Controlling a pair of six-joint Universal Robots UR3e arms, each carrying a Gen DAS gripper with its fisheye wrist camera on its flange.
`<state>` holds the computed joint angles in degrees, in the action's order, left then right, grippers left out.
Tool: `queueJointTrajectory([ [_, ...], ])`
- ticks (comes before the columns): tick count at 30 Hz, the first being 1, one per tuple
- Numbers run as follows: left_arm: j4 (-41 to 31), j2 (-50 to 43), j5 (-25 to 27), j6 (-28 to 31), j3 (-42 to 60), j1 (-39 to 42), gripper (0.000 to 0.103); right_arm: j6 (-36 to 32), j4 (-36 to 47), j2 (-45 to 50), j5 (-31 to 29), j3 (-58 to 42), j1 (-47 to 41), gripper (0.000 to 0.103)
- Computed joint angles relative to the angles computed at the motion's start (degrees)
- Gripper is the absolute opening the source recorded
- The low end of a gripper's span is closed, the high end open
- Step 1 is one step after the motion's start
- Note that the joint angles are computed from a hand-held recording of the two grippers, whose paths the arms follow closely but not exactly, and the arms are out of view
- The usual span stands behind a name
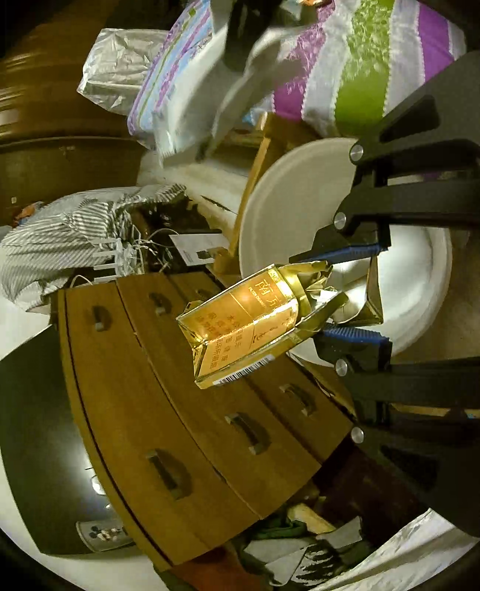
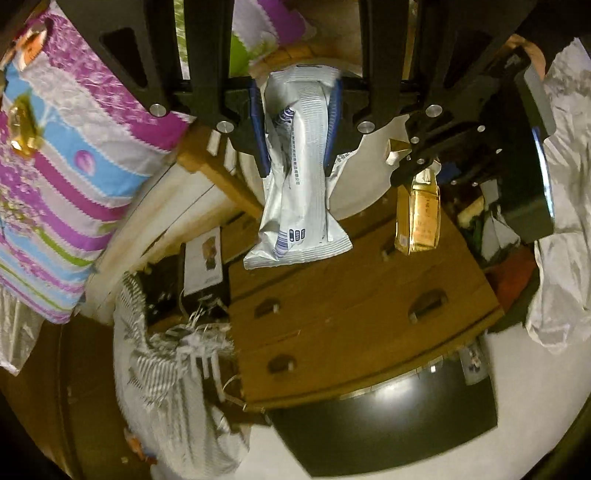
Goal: Collect trash
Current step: 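Carry both items over the white bucket and open both tools to drop them, then swing both open tools back toward the trash on the bed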
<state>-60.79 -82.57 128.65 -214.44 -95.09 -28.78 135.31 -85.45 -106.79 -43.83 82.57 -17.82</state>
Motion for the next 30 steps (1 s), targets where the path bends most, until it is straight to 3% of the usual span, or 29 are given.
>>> queueJointTrajectory([
  [5, 3.93, 1.76, -5.39, 3.73, -3.96, 4.23, 0.029, 12.33, -18.00, 9.60, -6.70, 1.48, 10.95, 0.029],
  [12, 8.96, 4.57, -13.27, 7.05, -9.93, 10.80, 0.029, 13.46, -20.25, 13.26, -8.59, 1.64, 13.14, 0.029],
  [15, 9.81, 5.04, -16.24, 8.80, -11.17, 13.43, 0.037, 13.73, -20.86, 15.57, -8.60, 1.04, 14.38, 0.031],
  [16, 8.82, 4.53, -16.28, 8.26, -10.87, 14.00, 0.045, 13.33, -20.24, 17.15, -8.69, -0.08, 15.26, 0.039],
  [17, 7.81, 4.27, -16.06, 7.40, -10.58, 14.51, 0.061, 13.57, -20.92, 18.26, -9.24, -0.37, 15.94, 0.046],
  [18, 7.63, 4.64, -16.42, 6.61, -11.02, 15.44, 0.066, 14.28, -22.53, 18.54, -9.96, 0.13, 16.53, 0.058],
  [24, 9.11, 7.41, -17.66, 5.39, -14.11, 17.70, 0.067, 14.69, -28.43, 16.72, -10.15, 4.93, 15.67, 0.060],
  [30, 7.62, 6.33, -14.47, 1.69, -12.00, 13.74, 0.067, 12.14, -30.01, 10.71, -7.26, 10.74, 10.95, 0.059],
])
